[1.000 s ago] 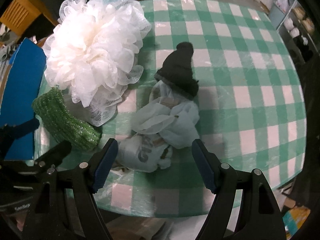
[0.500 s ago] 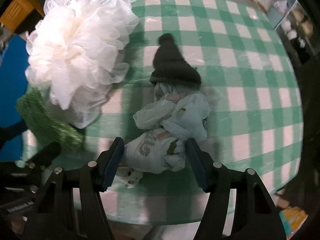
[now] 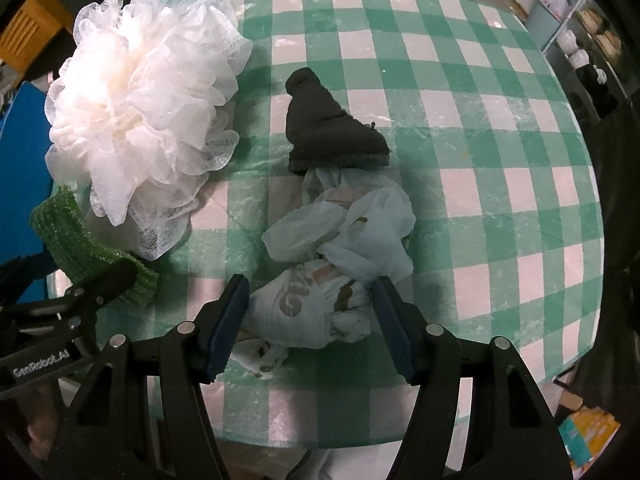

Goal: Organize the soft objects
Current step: 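Grasp the green glittery knit item with the left tool while the right tool grasps the white plastic bag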

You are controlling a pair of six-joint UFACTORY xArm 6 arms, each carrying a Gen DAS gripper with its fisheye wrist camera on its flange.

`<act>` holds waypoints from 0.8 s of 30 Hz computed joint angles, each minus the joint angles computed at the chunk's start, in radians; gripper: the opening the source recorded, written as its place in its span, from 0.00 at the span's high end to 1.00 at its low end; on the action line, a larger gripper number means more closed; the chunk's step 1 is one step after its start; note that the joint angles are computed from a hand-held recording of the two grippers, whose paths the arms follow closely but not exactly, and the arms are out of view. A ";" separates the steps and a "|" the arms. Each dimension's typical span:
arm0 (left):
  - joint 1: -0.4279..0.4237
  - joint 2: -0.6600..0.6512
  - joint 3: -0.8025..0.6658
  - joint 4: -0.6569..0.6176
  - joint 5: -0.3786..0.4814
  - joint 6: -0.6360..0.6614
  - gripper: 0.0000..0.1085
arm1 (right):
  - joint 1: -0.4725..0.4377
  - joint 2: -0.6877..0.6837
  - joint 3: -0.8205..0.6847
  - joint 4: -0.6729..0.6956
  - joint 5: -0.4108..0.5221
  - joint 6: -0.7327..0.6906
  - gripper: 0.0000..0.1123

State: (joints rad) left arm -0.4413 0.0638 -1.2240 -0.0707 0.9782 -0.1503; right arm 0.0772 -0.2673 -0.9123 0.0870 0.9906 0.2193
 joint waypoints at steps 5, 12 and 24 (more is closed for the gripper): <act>0.016 0.012 -0.005 -0.071 -0.036 0.024 0.28 | 0.021 0.003 -0.003 -0.002 -0.004 0.034 0.42; 0.043 0.001 0.003 -0.142 -0.022 0.099 0.61 | 0.046 0.055 -0.021 -0.016 -0.018 0.047 0.42; 0.078 -0.118 0.072 -0.106 -0.010 0.210 0.77 | 0.090 0.055 -0.039 -0.057 -0.029 0.005 0.54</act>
State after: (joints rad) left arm -0.3632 -0.0545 -1.1520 -0.1766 0.9681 0.0596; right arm 0.1670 -0.2124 -0.9510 0.0304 0.9620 0.2246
